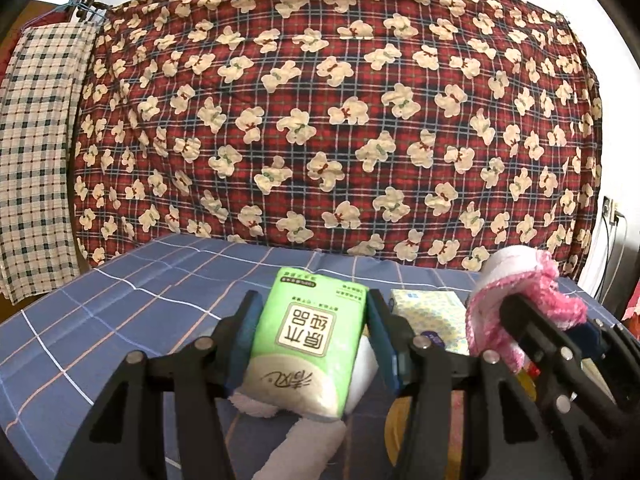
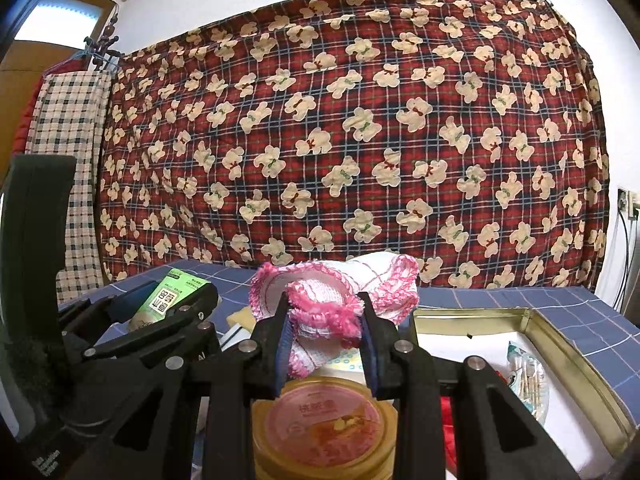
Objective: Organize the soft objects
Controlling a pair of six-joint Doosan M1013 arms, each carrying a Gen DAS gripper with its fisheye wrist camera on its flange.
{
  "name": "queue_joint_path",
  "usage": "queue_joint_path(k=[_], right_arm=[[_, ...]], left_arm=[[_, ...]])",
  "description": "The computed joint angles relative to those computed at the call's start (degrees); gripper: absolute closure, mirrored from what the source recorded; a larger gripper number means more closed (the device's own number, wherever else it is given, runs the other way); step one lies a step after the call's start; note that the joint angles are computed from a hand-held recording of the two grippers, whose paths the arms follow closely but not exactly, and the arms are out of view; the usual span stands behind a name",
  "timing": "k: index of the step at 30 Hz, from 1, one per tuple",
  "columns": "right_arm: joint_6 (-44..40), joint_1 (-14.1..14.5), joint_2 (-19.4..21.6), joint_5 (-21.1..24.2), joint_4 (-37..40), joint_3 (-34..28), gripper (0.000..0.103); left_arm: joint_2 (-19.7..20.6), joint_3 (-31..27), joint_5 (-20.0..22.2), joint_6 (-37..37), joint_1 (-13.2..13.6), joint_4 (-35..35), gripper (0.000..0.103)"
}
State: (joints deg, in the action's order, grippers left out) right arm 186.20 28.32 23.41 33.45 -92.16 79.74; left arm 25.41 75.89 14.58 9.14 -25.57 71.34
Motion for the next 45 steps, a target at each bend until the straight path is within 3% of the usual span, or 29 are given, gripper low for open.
queue_joint_path(k=[6,11,17,30,45], right_arm=[[2.94,0.04,-0.31,0.2,-2.87,0.72,0.07],[5.62,0.19,-0.75,2.24,-7.92,1.87,0.07],[5.75,-0.79,-1.94,1.7,-5.64,2.85,0.07],[8.62,-1.56,-4.29,2.39,-7.42,4.68,0.07],[10.05,-3.42,-6.47,2.61,-5.93,6.64,0.07]], left_arm=[[-0.07,0.14,-1.13,0.0,0.14,-0.42,0.051],[0.09,-0.35,-2.09,7.95,0.18,-8.39,0.051],[-0.05,-0.63,-2.79,17.16,-0.08,-17.39,0.051],[0.08,-2.77,-2.47,29.28,-1.3,-27.44,0.051],[0.73,-5.64,-1.01,49.97,-3.08,-46.13,0.051]])
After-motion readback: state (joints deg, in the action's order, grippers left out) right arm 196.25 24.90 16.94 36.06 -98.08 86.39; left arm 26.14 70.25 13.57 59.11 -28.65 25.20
